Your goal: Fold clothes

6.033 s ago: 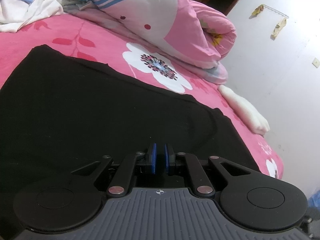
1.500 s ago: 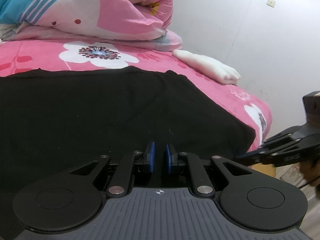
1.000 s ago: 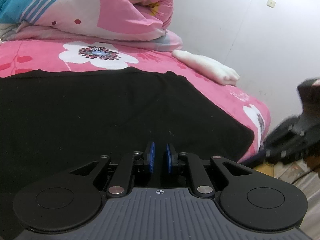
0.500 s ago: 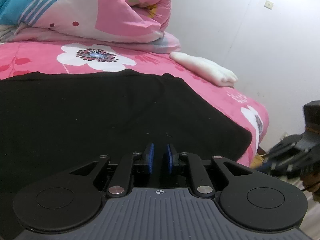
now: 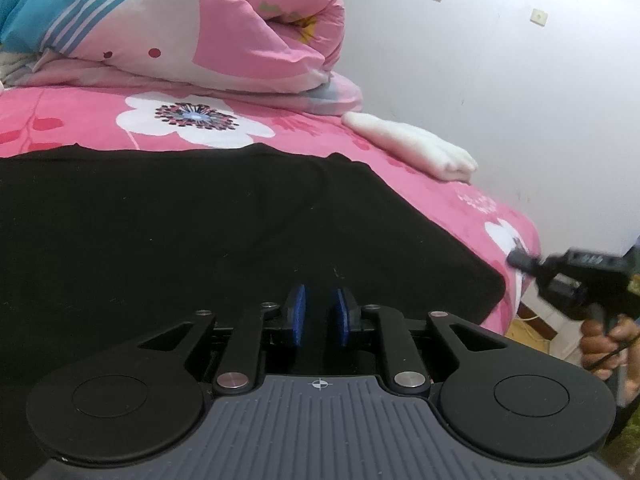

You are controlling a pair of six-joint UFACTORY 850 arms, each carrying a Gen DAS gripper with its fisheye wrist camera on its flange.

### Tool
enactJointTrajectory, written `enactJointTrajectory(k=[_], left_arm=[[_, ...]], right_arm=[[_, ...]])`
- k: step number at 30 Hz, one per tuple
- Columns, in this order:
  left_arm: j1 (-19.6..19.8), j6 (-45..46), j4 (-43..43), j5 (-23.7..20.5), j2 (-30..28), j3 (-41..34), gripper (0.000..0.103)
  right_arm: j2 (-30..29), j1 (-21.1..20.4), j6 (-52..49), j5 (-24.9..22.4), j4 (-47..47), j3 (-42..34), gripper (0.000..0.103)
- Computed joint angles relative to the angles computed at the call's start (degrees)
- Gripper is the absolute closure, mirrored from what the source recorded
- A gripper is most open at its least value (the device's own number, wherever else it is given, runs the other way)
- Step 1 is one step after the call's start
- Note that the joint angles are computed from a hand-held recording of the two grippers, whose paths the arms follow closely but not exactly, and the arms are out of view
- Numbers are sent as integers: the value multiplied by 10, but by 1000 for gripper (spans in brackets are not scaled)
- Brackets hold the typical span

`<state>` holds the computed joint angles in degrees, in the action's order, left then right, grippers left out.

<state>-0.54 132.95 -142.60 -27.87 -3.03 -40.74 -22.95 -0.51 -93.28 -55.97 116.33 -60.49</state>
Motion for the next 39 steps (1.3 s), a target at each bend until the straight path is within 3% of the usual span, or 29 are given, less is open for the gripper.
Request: enactJointTrajectory(k=[4,9,10,13,14,19,23,24,25,27,31,32,35,39], left_arm=[[-3,18,-17,-1,1,3,84],[1,5,-14,-5,6,7,84],[2,1,-12,-7,7,7,84],[6,-17,-2,-12,6,6,84],[7,-21,0,-14,6,6,84],[6,5,-32,-24,11,12,83],[8,32,-87,-24,12,15,83],[9,40,-108,-17,11,14,83],[11,41,-125,-13,11,14,83],[17,41,-157,-5,12,13,83],[29,45,-202,-10,20,17,83],[32,46,-213,-12,22,18,83],[29,37,-184,-14,24,18,83],[1,77,-130,-17,27,19,83]], right_arm=[[-17,33,-12,-2,-43,-38,99],[-64,43,60,53,-20,-71,103],[-62,37,77,50,0,-64,103],[-27,41,27,115,59,-40,100],[-22,42,24,117,57,-42,100],[-44,68,74,81,-48,-107,97],[-123,102,213,61,-202,-231,93],[-138,106,236,70,-217,-252,95],[-146,106,251,90,-217,-263,103],[-148,99,271,127,-190,-266,103],[-95,97,193,267,-108,-225,100],[-88,100,188,269,-116,-224,100],[-95,109,237,195,-213,-255,98],[-189,140,399,89,-399,-408,93]])
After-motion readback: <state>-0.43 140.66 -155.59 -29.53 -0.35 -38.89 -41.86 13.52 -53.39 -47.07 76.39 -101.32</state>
